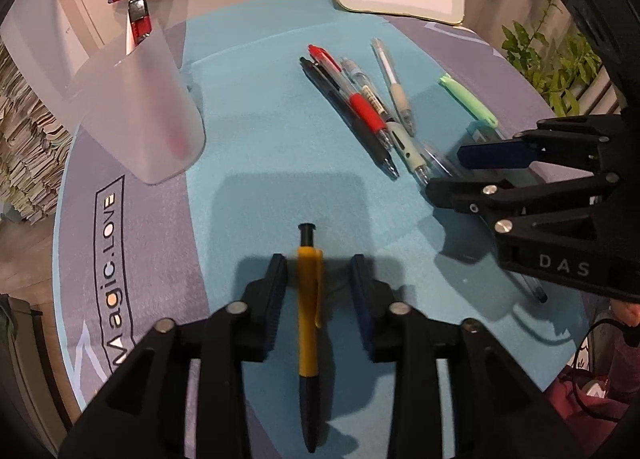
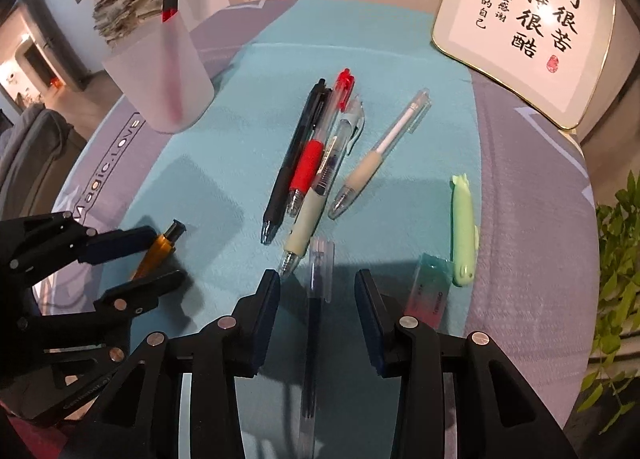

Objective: Organize stationery
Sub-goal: 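Close the left tool on the yellow pen while the right tool lifts the blue pen, then carry the yellow pen into the frosted cup and open the left tool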

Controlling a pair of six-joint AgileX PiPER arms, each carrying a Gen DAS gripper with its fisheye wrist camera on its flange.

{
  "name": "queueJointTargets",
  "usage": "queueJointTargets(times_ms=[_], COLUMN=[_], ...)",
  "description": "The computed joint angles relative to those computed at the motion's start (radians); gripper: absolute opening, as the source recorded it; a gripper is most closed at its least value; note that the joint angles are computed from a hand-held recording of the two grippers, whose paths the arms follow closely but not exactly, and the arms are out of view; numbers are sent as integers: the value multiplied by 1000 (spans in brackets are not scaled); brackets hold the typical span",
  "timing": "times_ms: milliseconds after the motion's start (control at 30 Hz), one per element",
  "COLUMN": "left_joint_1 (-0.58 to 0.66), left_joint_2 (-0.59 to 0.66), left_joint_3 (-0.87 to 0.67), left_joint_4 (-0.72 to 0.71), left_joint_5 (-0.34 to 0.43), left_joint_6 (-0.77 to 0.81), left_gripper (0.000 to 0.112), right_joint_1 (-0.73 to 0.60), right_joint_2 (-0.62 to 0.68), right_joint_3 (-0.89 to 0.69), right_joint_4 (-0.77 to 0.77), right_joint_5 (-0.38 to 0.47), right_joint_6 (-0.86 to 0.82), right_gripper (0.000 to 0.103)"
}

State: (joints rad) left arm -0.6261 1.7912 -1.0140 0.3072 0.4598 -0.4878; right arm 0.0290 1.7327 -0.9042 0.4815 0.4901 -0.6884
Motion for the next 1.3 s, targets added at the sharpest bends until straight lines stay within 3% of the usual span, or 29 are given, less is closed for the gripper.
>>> queueJointTargets(times_ms=[100,167,267,333,767,1100,1300], left_joint_1=[7,12,19,13,13,2,7], left_joint_2=[-1,-3,-11,-19,-214,-329,-391], left_joint_3=[9,15,25,30,125,159,155], left_joint_4=[0,-12,-79,-71,-4,119,194], left_joint_5=[-19,-31,-49,-49,-108,-103,-83], left_joint_6=[-2,11,80,71,-19,-152,-205], left_gripper=[38,35,14,12,12,12,12], right_joint_1=[16,26,30,6,-130,-158,-128], right_joint_2=[0,-6,-12,-16,-254,-404,-424], right_joint_3=[4,13,22,26,114,140,121], right_joint_4=[-22,-21,-35,17,296,375,370], right_joint_5=[-19,-28,-39,-23,73,144,142], right_joint_6=[5,-12,14,-32,-274,-339,-306], right_gripper=[39,22,16,14,13,13,13])
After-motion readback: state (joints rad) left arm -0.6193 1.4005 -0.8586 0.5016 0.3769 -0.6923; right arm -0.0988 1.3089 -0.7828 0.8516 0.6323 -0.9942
